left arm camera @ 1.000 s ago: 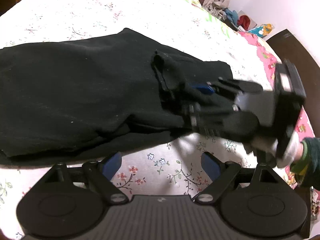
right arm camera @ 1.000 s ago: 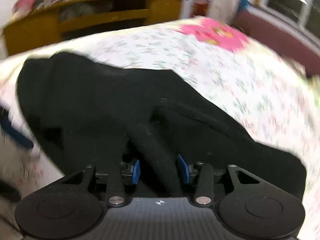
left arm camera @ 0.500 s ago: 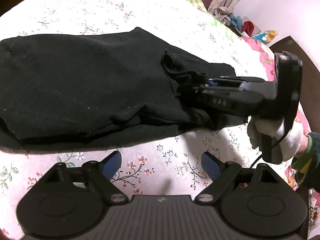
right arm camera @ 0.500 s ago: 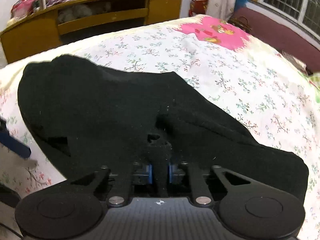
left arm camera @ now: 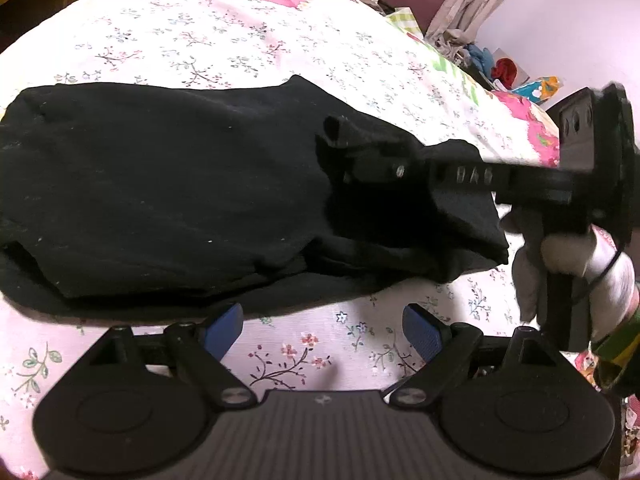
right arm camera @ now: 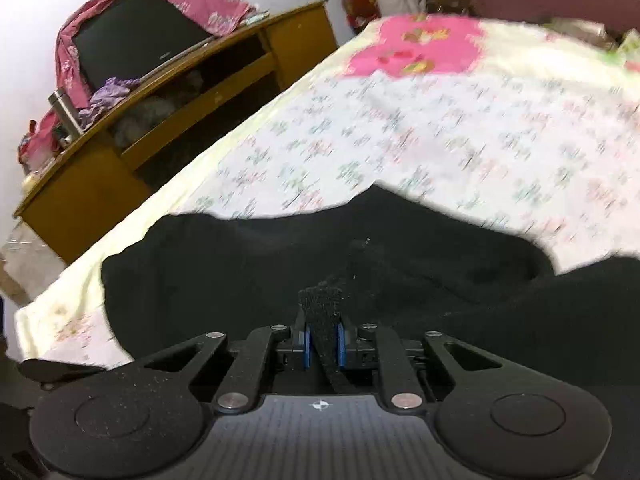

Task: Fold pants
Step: 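Fold the held corner over the pants body with the right gripper, then open the right gripper to release the corner onto the pants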

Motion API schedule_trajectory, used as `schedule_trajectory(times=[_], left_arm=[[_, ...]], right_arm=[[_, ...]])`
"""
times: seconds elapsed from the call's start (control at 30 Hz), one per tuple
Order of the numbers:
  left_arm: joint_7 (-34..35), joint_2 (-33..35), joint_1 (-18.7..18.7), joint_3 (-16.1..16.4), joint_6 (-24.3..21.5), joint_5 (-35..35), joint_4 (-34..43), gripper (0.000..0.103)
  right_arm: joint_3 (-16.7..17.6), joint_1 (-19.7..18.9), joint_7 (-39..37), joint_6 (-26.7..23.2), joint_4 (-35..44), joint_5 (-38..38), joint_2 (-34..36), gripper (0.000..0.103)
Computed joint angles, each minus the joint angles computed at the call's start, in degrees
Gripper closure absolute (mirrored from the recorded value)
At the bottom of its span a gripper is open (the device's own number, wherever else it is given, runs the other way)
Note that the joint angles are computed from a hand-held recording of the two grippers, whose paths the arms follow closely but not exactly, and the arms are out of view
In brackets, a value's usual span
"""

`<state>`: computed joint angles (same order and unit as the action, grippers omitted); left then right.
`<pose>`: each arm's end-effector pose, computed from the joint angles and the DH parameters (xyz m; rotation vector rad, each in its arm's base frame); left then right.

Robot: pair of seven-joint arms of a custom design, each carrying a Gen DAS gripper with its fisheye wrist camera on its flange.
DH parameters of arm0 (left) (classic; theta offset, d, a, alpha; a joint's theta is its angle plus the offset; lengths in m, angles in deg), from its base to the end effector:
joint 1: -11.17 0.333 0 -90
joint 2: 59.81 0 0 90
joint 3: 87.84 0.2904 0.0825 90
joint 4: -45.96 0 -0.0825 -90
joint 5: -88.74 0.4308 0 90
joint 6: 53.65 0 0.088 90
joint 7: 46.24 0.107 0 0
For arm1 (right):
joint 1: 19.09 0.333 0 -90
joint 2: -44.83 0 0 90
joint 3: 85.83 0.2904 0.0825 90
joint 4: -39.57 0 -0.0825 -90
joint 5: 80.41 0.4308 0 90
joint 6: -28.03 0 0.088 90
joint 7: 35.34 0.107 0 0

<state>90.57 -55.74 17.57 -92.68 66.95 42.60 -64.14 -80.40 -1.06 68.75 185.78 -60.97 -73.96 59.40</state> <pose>0.6357 -0.0161 0.4328 1.5467 -2.3367 1.0369 0.6598 0.2755 0.4665 -1.7597 1.6512 -0.3014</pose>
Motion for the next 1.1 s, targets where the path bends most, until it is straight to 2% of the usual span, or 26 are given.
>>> schedule_trajectory(times=[0.17, 0.23, 0.3, 0.33, 0.4, 0.47, 0.57, 0.63, 0.73, 0.83, 0.87, 0.9, 0.97, 1.03, 1.1], left_arm=[[-0.5, 0.0, -0.1, -0.1, 0.6, 0.3, -0.3, 0.009], [-0.7, -0.3, -0.1, -0.1, 0.5, 0.3, -0.4, 0.009], [-0.5, -0.7, -0.1, 0.0, 0.4, 0.4, -0.3, 0.009], [-0.5, -0.8, -0.1, 0.1, 0.3, 0.5, -0.2, 0.009], [-0.6, -1.1, 0.0, 0.3, 0.6, 0.5, -0.2, 0.009], [-1.4, -1.3, 0.0, 0.4, 1.3, 0.5, -0.4, 0.009], [-2.6, -1.5, -0.1, 0.5, 1.9, 0.5, -0.4, 0.009], [-2.5, -1.8, -0.3, 0.4, 2.6, 0.9, -0.5, 0.009], [-2.4, -1.9, -0.7, 0.3, 3.5, 1.4, -0.4, 0.009], [-3.0, -1.2, -1.0, 0.2, 5.0, 2.3, 0.2, 0.009], [-3.3, -1.0, -1.1, 0.0, 5.5, 2.6, 0.4, 0.009], [-3.4, -0.5, -1.2, 0.0, 5.9, 2.9, 0.8, 0.009], [-3.9, 0.3, -1.3, -0.3, 6.4, 3.4, 1.6, 0.009], [-4.4, 0.4, -1.4, -0.6, 6.4, 3.6, 2.0, 0.009], [-3.5, 0.0, -1.2, -0.7, 6.3, 3.4, 1.9, 0.009]], right_arm=[[-0.5, 1.4, -0.5, 1.3, 0.3, -3.5, 1.9, 0.096], [0.0, 1.1, -0.7, 1.2, 0.3, -2.4, 2.7, 0.091], [0.8, 0.2, -3.0, 1.9, -1.2, -1.2, 2.5, 0.083], [2.6, -1.5, -7.0, 0.6, -1.1, 1.9, 2.4, 0.076], [3.9, -3.0, -11.5, -1.8, -0.3, 6.2, 1.7, 0.062], [3.5, -2.7, -14.0, -3.1, 0.7, 6.8, 0.8, 0.041], [3.3, -2.6, -16.5, 0.1, -1.5, 9.6, -2.6, 0.039], [1.7, -1.7, -13.6, 2.7, -4.5, 8.6, -6.0, 0.039], [-2.6, -0.6, 0.5, 4.7, -9.5, -2.8, -10.6, 0.039], [-4.7, -2.0, 12.7, 2.2, -11.4, -16.4, -12.0, 0.04], [-5.3, -2.4, 17.6, 0.3, -10.8, -22.8, -11.1, 0.04], [-5.6, -2.8, 20.0, -1.2, -9.9, -25.7, -9.4, 0.04], [-5.3, -3.8, 19.6, -4.7, -7.5, -23.5, -5.3, 0.042], [-5.4, -4.3, 21.2, -2.4, -7.3, -20.1, -3.0, 0.04], [-5.7, -3.8, 19.9, -4.1, -6.1, -21.5, -3.2, 0.04]])
